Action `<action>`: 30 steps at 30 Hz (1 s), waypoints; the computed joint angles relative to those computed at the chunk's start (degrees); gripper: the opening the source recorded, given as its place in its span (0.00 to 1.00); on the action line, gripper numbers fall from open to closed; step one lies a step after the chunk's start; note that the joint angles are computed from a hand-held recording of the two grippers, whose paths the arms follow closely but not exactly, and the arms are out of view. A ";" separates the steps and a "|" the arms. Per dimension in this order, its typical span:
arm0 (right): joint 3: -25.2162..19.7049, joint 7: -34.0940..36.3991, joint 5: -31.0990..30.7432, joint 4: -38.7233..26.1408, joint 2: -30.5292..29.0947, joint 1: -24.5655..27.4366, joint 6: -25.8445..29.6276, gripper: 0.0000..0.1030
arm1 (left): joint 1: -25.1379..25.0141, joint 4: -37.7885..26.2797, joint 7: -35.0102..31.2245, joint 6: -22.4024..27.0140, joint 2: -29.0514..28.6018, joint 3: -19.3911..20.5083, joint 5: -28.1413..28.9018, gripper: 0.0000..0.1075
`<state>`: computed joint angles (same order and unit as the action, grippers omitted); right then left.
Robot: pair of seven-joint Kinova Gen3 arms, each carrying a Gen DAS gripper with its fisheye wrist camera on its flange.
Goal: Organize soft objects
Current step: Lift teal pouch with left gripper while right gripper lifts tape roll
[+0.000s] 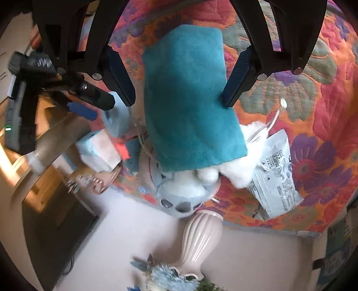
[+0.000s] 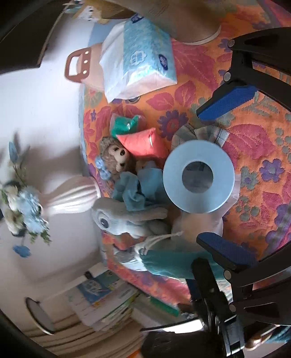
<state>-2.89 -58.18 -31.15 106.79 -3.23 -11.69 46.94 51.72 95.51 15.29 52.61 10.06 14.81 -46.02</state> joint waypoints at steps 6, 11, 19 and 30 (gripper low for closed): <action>-2.00 -3.91 6.99 1.39 -0.90 -1.78 -4.55 0.83 | 0.44 -4.66 -4.61 4.58 3.16 -0.76 4.67 0.73; -1.01 -1.96 5.59 2.13 -0.82 -2.58 -5.14 0.64 | 1.02 -4.62 -5.94 4.25 2.64 -0.86 6.21 0.73; 0.52 1.98 1.44 2.77 -2.10 -1.66 -4.48 0.64 | 3.58 -12.29 -13.87 12.09 7.45 -1.75 9.83 0.75; 4.00 8.47 -4.12 4.40 -6.06 -0.78 -3.73 0.64 | 7.46 -5.60 -3.13 9.90 2.26 -2.37 1.71 0.08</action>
